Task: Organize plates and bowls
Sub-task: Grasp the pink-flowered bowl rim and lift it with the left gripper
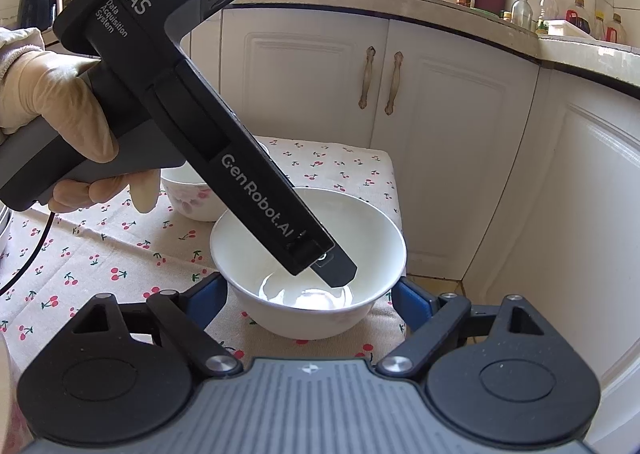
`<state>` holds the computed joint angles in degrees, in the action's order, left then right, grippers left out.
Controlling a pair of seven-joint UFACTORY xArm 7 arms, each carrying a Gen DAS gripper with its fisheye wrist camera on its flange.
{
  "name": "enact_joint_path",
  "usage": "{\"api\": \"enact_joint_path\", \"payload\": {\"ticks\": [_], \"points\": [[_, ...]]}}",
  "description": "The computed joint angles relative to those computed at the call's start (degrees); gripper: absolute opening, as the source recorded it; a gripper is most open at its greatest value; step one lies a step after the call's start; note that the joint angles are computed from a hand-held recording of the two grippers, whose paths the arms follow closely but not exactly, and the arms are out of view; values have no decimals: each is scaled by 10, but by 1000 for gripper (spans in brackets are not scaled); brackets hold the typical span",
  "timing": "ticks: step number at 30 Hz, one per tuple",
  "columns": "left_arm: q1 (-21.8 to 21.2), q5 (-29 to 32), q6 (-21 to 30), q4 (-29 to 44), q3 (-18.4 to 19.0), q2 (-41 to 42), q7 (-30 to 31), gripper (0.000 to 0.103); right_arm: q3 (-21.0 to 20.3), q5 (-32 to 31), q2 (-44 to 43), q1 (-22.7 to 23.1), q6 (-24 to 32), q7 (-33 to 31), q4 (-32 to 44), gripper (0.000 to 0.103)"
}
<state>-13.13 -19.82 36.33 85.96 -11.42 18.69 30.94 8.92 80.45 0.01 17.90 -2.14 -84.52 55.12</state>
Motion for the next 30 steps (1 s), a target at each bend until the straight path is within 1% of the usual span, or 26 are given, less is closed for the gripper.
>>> {"api": "enact_joint_path", "payload": {"ticks": [1,6,8,11,16,20,24,30], "points": [[0,0,0,-2,0,-3,0,67,0,-11,-2,0,0,12,-4,92],[1,-7,0,-24,0,-25,1,67,-3,-42,-21,9,1,45,-21,92],[2,-13,-1,-35,0,-38,3,67,-6,-66,-32,16,-3,68,-32,92],[2,-24,-1,-52,1,-59,7,67,-11,-137,-52,24,-5,138,-56,92],[-3,-34,-6,-89,7,-101,11,67,-15,-218,-90,30,1,222,-90,92],[-9,-46,-8,-123,13,-140,15,67,4,-300,-126,10,12,305,-122,92],[-17,-57,-9,-158,21,-179,14,67,11,-358,-161,2,27,363,-146,92],[-34,-63,-14,-219,34,-243,1,67,13,-416,-218,6,54,432,-181,92]]}}
